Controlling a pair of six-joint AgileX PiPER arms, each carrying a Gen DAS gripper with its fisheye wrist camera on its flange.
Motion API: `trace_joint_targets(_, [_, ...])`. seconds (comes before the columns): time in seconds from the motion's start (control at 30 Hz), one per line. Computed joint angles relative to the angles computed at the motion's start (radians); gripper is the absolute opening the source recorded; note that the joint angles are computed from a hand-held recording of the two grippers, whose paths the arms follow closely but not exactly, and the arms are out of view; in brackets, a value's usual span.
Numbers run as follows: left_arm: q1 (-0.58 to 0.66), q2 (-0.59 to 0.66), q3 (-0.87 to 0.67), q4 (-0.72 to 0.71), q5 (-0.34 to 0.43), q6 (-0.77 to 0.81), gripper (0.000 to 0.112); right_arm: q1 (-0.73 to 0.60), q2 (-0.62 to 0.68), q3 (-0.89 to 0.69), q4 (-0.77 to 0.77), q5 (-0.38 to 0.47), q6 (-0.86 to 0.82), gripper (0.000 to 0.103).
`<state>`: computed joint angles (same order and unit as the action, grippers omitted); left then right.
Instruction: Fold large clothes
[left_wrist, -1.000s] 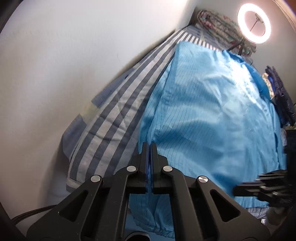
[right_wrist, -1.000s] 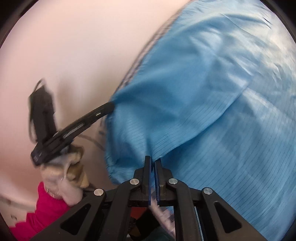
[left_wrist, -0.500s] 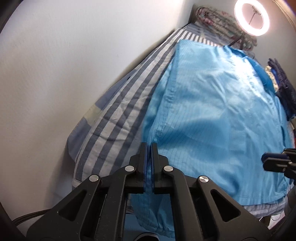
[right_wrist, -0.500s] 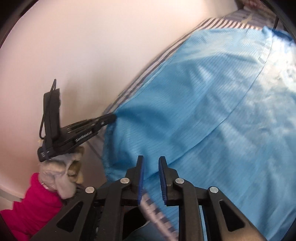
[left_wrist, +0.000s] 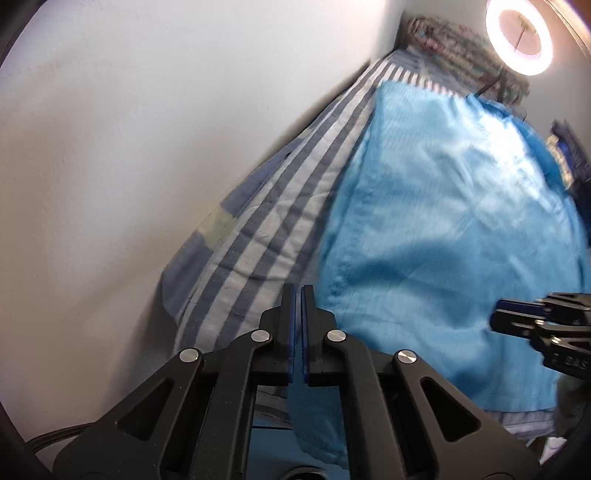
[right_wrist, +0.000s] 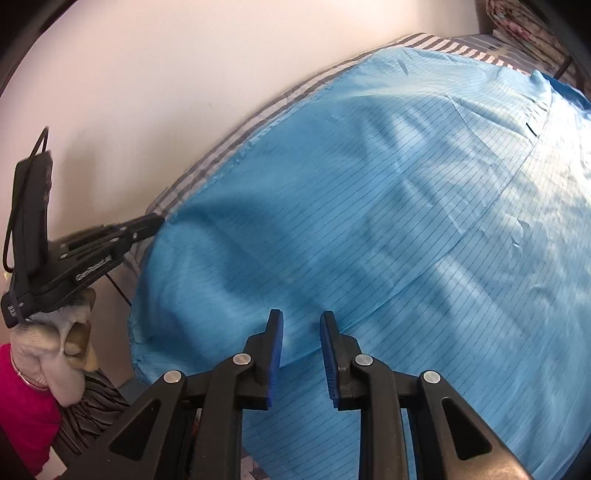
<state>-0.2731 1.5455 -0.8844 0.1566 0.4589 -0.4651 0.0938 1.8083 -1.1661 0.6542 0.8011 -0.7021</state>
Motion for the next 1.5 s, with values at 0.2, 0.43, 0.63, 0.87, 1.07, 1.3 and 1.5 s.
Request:
trace_joint_targets(0.2, [-0.038,0.054,-0.046,0.008,0.018,-0.008,0.064,0.007,-0.030,0.011,-0.015,-0.073,0.053,0.028])
trace_joint_targets(0.43, [-0.043,0.119,-0.083,0.043,0.038,-0.049,0.009,0.031,0.009,0.002,-0.070,-0.127,0.087,0.032])
trace_joint_targets(0.63, [-0.056,0.080,-0.080,0.050,0.043,-0.050,0.012,0.058,0.068,-0.092,-0.065,-0.085,0.091,0.031])
trace_joint_targets(0.87, [-0.004,0.106,-0.150,-0.146,0.031,0.179,0.047,0.014,0.083,-0.243,0.000,-0.124,0.089,0.026])
trace_joint_targets(1.07, [0.030,0.187,-0.212,-0.202,0.055,0.246,0.047,0.010,0.316,-0.555,-0.134,-0.053,0.332,0.022])
trace_joint_targets(1.3, [0.054,0.242,-0.244,-0.284,0.059,0.355,0.046,0.032,0.516,-0.800,-0.147,0.055,0.432,0.021])
trace_joint_targets(1.5, [0.037,0.234,-0.235,-0.258,0.032,0.353,0.001,0.030,0.490,-0.769,-0.110,0.048,0.388,0.021])
